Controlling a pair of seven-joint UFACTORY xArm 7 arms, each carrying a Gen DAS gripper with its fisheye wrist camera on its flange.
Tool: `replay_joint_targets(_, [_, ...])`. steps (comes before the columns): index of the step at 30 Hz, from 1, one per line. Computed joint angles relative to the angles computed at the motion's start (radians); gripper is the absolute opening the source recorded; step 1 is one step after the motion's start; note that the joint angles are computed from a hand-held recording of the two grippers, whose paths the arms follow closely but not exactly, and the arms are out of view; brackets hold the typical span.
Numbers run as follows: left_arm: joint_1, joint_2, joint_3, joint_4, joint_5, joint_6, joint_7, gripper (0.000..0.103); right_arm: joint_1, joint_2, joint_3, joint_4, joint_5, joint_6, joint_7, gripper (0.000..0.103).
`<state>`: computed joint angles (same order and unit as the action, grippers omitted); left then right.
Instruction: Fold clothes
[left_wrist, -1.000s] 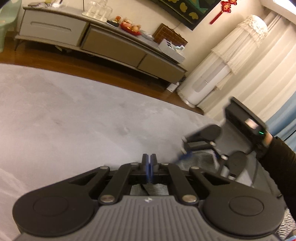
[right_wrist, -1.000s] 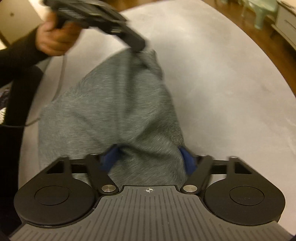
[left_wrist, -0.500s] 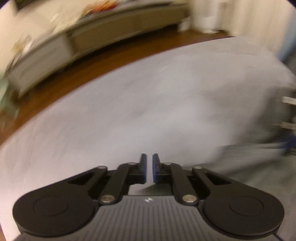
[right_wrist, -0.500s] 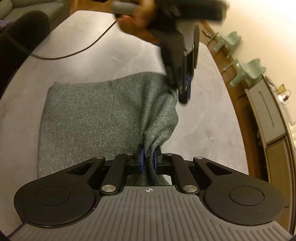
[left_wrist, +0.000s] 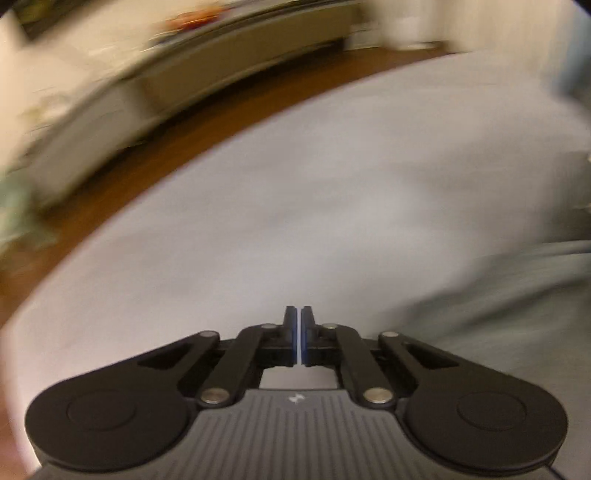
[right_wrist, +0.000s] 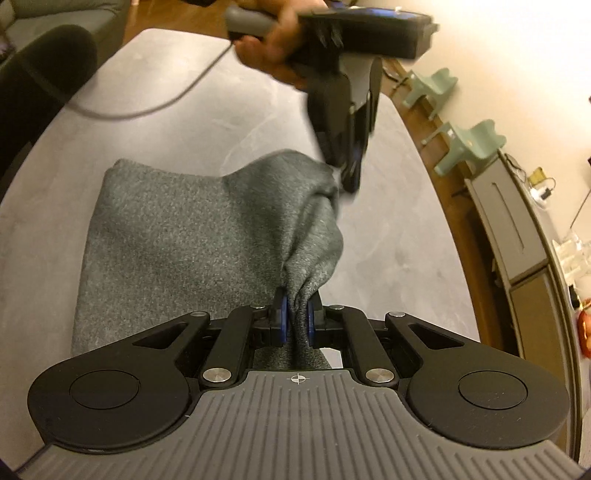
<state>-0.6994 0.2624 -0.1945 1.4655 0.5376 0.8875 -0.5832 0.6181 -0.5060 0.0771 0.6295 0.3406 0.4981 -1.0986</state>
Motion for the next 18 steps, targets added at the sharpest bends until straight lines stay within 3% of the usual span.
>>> replay_joint_targets(1, [0.027, -0.014, -0.016, -0.013, 0.008, -0.014, -0.052, 0.002, 0.000, -0.021, -0.003, -0.014, 0.003, 0.006, -0.001, 0.008])
replay_joint_targets(2, [0.090, -0.047, -0.075, -0.048, -0.025, -0.069, -0.062, 0.002, 0.001, -0.039, -0.007, -0.026, 0.005, 0.010, -0.001, 0.008])
replay_joint_targets(4, [0.089, -0.097, -0.080, -0.112, -0.140, -0.251, 0.037, 0.006, 0.007, -0.054, -0.010, -0.042, 0.015, -0.003, 0.001, 0.008])
replay_joint_targets(5, [0.085, -0.096, -0.090, -0.114, -0.221, -0.293, 0.126, 0.010, 0.010, -0.065, -0.010, -0.050, 0.018, -0.007, 0.005, 0.008])
replay_joint_targets(6, [0.116, -0.083, -0.142, -0.101, -0.268, -0.305, 0.194, 0.011, 0.014, -0.073, -0.010, -0.058, 0.020, -0.011, 0.010, 0.008])
replay_joint_targets(8, [0.082, -0.023, -0.144, -0.035, -0.235, -0.231, 0.256, 0.010, 0.020, -0.080, -0.015, -0.067, 0.023, -0.017, 0.016, 0.008])
replay_joint_targets(9, [0.030, 0.020, -0.095, 0.020, -0.167, -0.148, 0.223, 0.009, 0.020, -0.080, -0.018, -0.067, 0.022, -0.016, 0.020, 0.009])
replay_joint_targets(10, [-0.046, 0.053, -0.004, 0.065, -0.123, -0.059, 0.149, 0.002, 0.019, -0.078, -0.021, -0.067, 0.022, -0.016, 0.025, 0.008])
replay_joint_targets(13, [-0.103, 0.061, 0.099, 0.072, 0.066, 0.066, -0.132, 0.002, -0.011, -0.048, -0.027, -0.060, 0.021, -0.030, 0.066, 0.009])
replay_joint_targets(14, [-0.093, 0.025, 0.103, 0.030, 0.078, 0.044, -0.196, 0.003, -0.025, -0.035, -0.025, -0.061, 0.023, -0.045, 0.091, 0.009])
replay_joint_targets(15, [-0.047, -0.038, 0.066, -0.047, 0.057, -0.019, -0.238, 0.004, -0.051, -0.020, -0.013, -0.076, 0.035, -0.100, 0.150, 0.014])
replay_joint_targets(18, [0.003, -0.195, 0.014, -0.238, -0.002, -0.184, -0.311, 0.009, -0.125, 0.036, 0.024, -0.109, 0.045, -0.262, 0.359, 0.058])
